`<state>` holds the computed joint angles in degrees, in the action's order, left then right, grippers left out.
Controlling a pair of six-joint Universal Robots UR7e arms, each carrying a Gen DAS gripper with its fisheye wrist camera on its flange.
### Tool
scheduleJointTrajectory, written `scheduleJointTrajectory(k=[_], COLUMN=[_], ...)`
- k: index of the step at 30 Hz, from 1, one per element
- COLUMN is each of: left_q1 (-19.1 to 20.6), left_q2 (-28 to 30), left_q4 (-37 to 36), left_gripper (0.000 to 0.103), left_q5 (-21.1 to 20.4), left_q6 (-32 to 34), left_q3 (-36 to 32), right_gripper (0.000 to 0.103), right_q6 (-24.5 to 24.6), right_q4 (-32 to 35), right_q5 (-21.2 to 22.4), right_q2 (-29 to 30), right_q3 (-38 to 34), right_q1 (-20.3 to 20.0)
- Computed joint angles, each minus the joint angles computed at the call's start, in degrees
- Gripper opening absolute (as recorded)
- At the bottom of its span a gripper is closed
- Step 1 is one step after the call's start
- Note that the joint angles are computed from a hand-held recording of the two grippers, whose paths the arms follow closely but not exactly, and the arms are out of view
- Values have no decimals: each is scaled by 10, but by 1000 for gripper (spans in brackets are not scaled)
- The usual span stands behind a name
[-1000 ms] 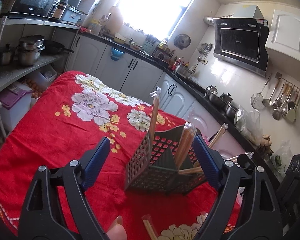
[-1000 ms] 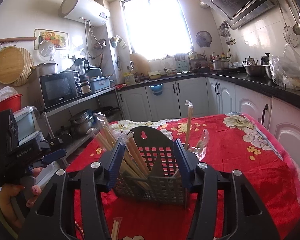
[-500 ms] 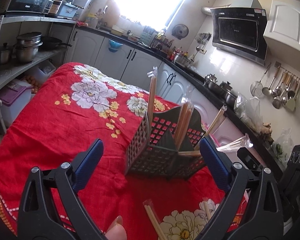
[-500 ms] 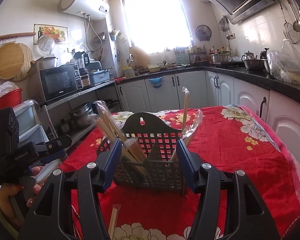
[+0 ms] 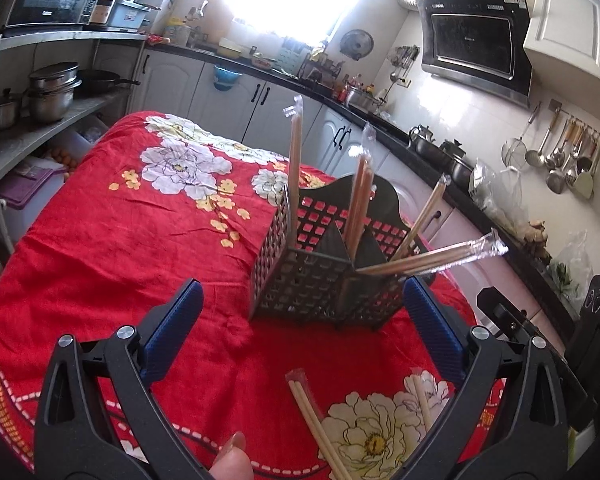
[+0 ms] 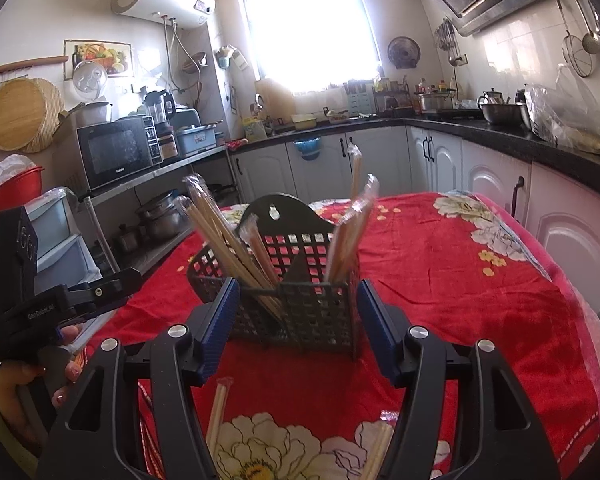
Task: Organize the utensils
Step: 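Raise both open tools and move them toward the wrapped chopsticks on the cloth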
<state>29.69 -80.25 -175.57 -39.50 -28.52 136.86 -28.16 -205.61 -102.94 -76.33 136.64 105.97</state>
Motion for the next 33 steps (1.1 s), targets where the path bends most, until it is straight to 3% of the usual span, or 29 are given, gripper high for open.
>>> scheduleJointTrajectory(k=[18, 29, 33], left_q1=[-3, 22, 36], left_q2=[20, 38, 45], left_q4=[60, 102, 107], left_gripper=[92, 92, 83], left_q5=[-34, -90, -116], left_q6=[-32, -58, -69], left_q3=[5, -2, -3], right_gripper=[59, 59, 59], right_q6=[8, 17, 15], right_q4=[60, 113, 133], right_q5=[-45, -65, -69], right_q2=[-42, -60, -61], right_q3=[32, 39, 41], right_q1=[-27, -51, -58])
